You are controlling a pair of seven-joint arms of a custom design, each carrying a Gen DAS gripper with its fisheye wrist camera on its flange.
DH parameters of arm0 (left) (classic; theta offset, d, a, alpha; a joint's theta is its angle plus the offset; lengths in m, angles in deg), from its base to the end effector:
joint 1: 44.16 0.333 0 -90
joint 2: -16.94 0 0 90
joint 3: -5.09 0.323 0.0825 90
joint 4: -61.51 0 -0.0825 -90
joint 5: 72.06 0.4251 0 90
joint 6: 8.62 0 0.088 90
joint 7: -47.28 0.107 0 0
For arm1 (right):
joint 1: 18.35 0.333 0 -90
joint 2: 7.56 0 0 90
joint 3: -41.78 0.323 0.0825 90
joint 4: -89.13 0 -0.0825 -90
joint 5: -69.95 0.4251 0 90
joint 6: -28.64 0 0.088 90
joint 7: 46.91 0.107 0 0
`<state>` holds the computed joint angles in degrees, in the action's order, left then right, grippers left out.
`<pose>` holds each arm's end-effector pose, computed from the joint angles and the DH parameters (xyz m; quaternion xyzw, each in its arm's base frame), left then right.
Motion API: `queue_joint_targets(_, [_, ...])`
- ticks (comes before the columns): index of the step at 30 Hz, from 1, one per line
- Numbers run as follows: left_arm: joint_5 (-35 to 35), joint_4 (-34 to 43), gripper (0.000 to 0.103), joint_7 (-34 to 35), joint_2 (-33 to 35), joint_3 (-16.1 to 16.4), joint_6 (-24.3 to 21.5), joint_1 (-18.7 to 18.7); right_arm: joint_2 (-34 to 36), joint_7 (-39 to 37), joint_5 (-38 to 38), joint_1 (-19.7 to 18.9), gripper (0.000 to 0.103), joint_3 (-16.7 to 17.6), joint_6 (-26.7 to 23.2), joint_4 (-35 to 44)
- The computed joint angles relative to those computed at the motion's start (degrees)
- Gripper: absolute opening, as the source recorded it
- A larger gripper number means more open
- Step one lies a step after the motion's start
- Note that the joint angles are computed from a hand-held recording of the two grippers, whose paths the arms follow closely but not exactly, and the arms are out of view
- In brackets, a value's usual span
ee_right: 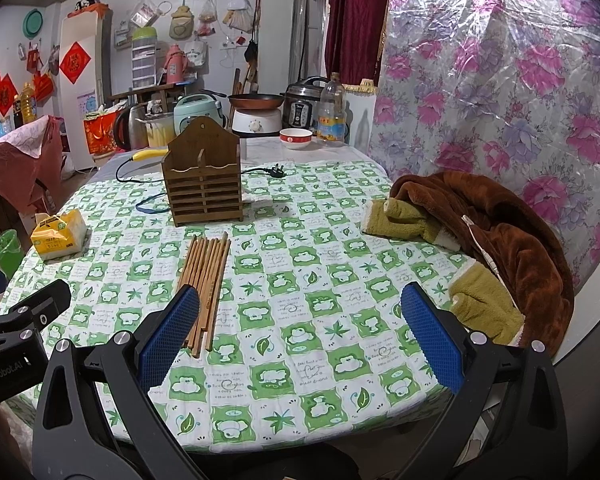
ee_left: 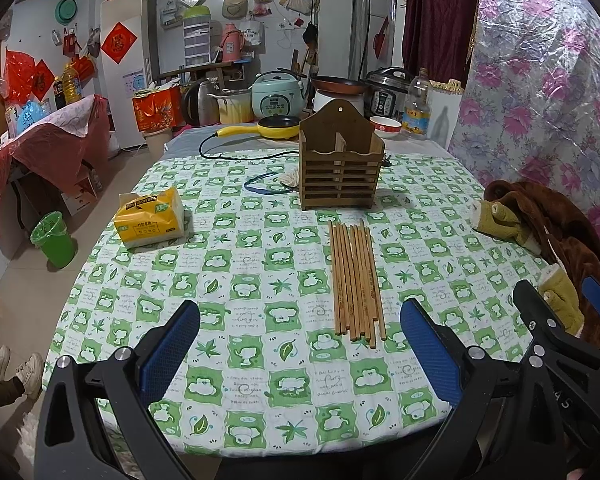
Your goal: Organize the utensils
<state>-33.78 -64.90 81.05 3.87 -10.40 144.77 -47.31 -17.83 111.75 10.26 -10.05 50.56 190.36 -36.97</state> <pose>0.5273 -0.2070 0.5362 -0.6887 0.5983 -0.2744 0.3040 0.5311 0.2122 0.5186 -0.6188 0.6263 -0.3509 0.3190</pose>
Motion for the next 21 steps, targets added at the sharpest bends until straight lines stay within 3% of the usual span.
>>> queue_joint_targets(21, [-0.1,0.1,0.098,0.0,0.2,0.0,-0.2,-0.2,0.1,0.0,0.2,0.0,0.097,0.0,0.0,0.0])
